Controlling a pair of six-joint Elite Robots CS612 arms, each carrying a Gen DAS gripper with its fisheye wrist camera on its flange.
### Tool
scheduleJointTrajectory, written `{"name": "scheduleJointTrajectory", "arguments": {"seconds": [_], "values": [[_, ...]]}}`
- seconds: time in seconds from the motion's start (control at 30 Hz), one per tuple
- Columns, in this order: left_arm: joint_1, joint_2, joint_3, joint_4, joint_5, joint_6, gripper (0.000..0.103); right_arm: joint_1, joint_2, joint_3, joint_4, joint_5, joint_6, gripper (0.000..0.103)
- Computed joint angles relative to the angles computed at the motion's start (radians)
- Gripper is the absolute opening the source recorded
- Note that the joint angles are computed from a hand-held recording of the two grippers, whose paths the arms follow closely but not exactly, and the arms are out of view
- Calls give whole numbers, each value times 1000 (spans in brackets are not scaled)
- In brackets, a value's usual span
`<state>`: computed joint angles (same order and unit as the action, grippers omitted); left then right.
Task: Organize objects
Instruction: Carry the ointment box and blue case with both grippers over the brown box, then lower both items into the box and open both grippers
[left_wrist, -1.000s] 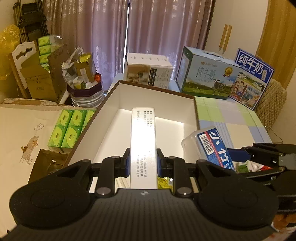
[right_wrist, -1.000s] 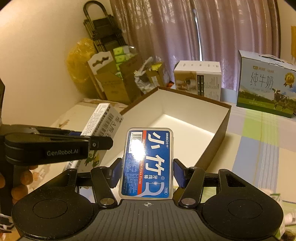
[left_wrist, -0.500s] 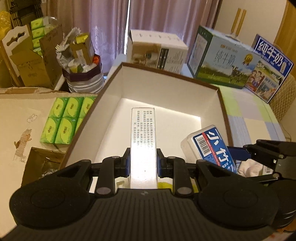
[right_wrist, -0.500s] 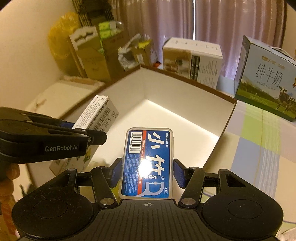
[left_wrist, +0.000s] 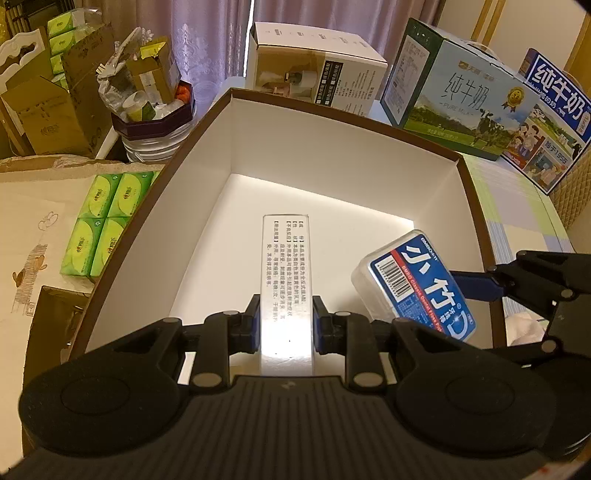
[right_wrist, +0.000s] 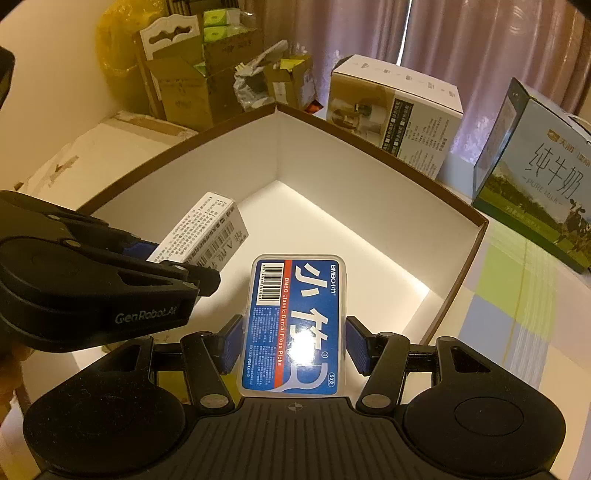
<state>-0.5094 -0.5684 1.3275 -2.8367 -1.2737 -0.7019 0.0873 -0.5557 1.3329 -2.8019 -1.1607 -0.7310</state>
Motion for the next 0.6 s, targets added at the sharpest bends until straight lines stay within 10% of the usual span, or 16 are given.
{"name": "scheduleJointTrajectory", "arguments": {"seconds": [0.6], "values": [[5,21,-33,13,-19,9,22,1,4,2,-25,-20,-3,56]]}}
